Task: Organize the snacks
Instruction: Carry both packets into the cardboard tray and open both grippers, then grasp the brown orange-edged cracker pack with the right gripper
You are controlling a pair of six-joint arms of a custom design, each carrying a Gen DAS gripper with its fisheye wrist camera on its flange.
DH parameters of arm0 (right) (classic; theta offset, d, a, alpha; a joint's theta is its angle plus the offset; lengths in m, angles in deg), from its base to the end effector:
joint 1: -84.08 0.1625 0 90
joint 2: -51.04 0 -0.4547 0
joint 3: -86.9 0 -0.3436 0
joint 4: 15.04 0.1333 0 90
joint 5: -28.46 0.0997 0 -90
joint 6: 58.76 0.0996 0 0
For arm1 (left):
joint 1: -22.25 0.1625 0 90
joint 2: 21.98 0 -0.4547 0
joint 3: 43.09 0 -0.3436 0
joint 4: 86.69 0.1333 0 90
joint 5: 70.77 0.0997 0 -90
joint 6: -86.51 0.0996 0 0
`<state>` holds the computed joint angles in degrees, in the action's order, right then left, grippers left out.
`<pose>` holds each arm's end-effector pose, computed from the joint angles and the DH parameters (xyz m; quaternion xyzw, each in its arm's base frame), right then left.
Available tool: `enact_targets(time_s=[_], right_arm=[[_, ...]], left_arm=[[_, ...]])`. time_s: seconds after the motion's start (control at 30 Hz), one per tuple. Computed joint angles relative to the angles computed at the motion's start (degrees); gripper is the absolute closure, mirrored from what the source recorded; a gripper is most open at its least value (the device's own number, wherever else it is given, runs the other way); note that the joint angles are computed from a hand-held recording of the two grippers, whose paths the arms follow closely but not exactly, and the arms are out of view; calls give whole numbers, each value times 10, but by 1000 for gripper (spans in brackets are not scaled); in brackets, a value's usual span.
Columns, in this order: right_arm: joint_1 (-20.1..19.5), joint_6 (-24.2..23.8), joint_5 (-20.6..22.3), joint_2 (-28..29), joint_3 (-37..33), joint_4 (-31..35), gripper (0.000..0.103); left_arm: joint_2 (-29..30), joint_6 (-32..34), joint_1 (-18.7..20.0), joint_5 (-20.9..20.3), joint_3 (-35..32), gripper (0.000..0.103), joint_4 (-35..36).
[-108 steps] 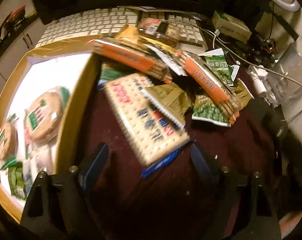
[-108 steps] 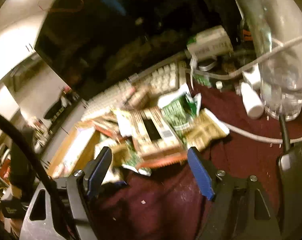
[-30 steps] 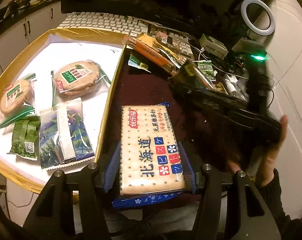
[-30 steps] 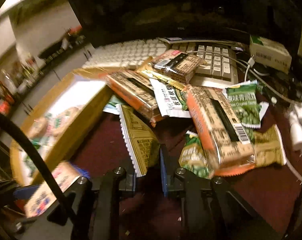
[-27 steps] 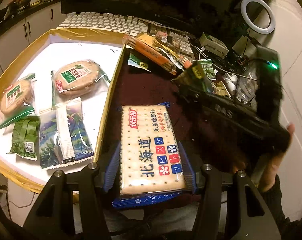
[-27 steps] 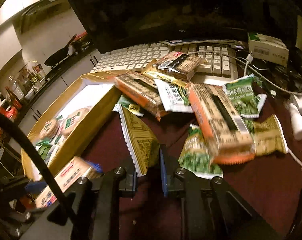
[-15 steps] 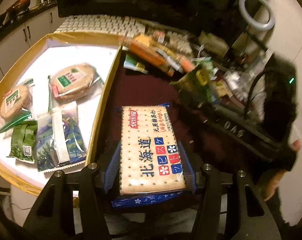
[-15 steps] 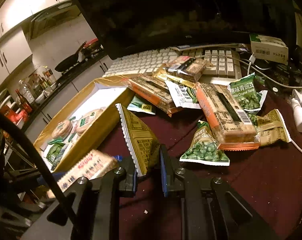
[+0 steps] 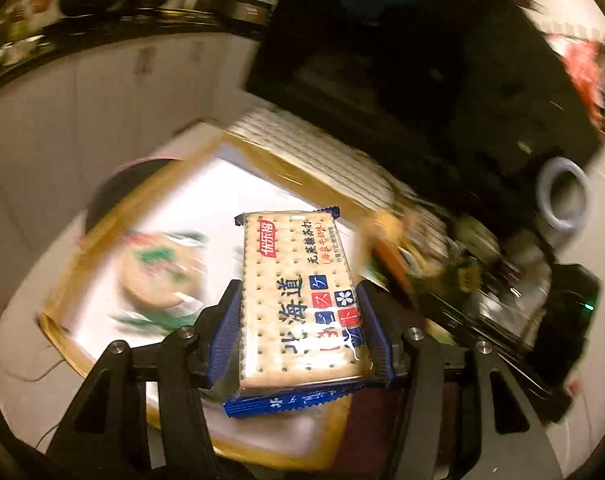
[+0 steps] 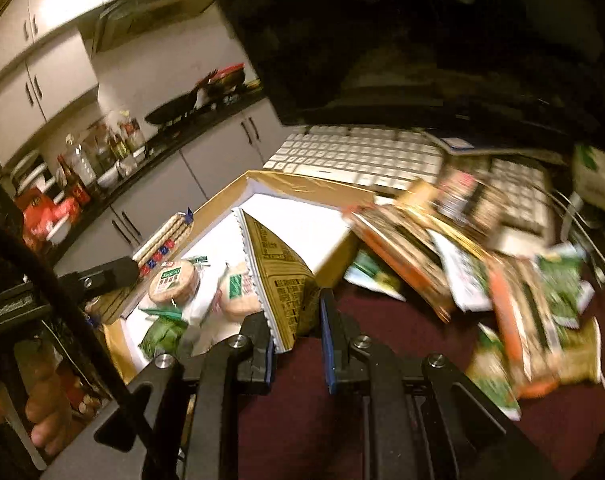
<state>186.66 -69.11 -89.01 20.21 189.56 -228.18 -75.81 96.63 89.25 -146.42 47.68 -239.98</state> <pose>0.2222 -0.5948 0.0916 0.0733 -0.8786 0.4247 0.2058 -0.1184 -0.6832 0.2809 0.2481 0.9341 -0.2384 0.0955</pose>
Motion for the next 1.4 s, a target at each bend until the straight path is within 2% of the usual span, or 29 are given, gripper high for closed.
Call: enact_targets(time_s=[0.03, 0.1, 0.23, 0.33, 0.4, 0.47, 0.63, 0.7, 0.77, 0.8, 0.83, 0.87, 0.9, 1.0, 1.03, 1.07, 1.13, 1.2, 1.27, 1.33, 1.4], right_arm=[[1, -5, -4, 7, -16, 18, 86], [16, -3, -25, 27, -95, 103, 86], [29, 26, -73, 72, -236, 254, 86], [26, 48, -112, 103, -322, 341, 86], [24, 47, -135, 117, -353, 365, 86], [24, 40, -162, 129, -369, 371, 85], [19, 50, -178, 144, -392, 405, 84], [18, 45, -165, 145, -392, 400, 83], [15, 36, -129, 135, -376, 390, 74], [15, 31, -117, 129, -361, 377, 60], [20, 24, -108, 126, -342, 346, 45], [23, 19, -104, 124, -331, 323, 37], [30, 14, -101, 122, -314, 290, 30], [56, 6, -107, 126, -274, 219, 30], [63, 3, -96, 126, -253, 194, 30], [54, -11, -91, 111, -208, 146, 30], [29, -20, -52, 75, -106, 55, 30], [4, -18, -22, 47, -46, 8, 30], [-13, -12, -2, 29, 11, -43, 30], [-26, 0, 4, 14, 49, -75, 30], [-39, 18, 15, -8, 59, -72, 30]], left_arm=[[10, 0, 5, 6, -18, 45, 4], [27, -5, 13, 13, -51, 45, 26], [70, -20, 27, -7, -133, 45, 90], [96, -16, 23, 10, -157, 45, 84], [107, -22, 18, 47, -169, 45, 95], [118, -24, 20, 49, -190, 45, 125], [146, -29, 22, 78, -230, 44, 196], [152, -33, 25, 71, -245, 44, 223], [151, -32, 27, 63, -250, 43, 237], [144, -32, 29, 52, -245, 40, 236], [136, -28, 32, 33, -236, 33, 229], [131, -25, 32, 22, -229, 25, 222], [122, -20, 33, 10, -216, 24, 210], [90, -3, 31, -8, -164, 23, 167], [77, 7, 28, -8, -140, 23, 148], [67, 16, 24, -5, -119, 23, 130], [39, 42, 15, -2, -58, 23, 75], [21, 64, 6, 1, -11, 23, 36], [9, 67, -2, 1, 21, 23, 29], [2, 61, -7, -8, 40, 23, 40], [1, 55, -13, -8, 51, 23, 42]])
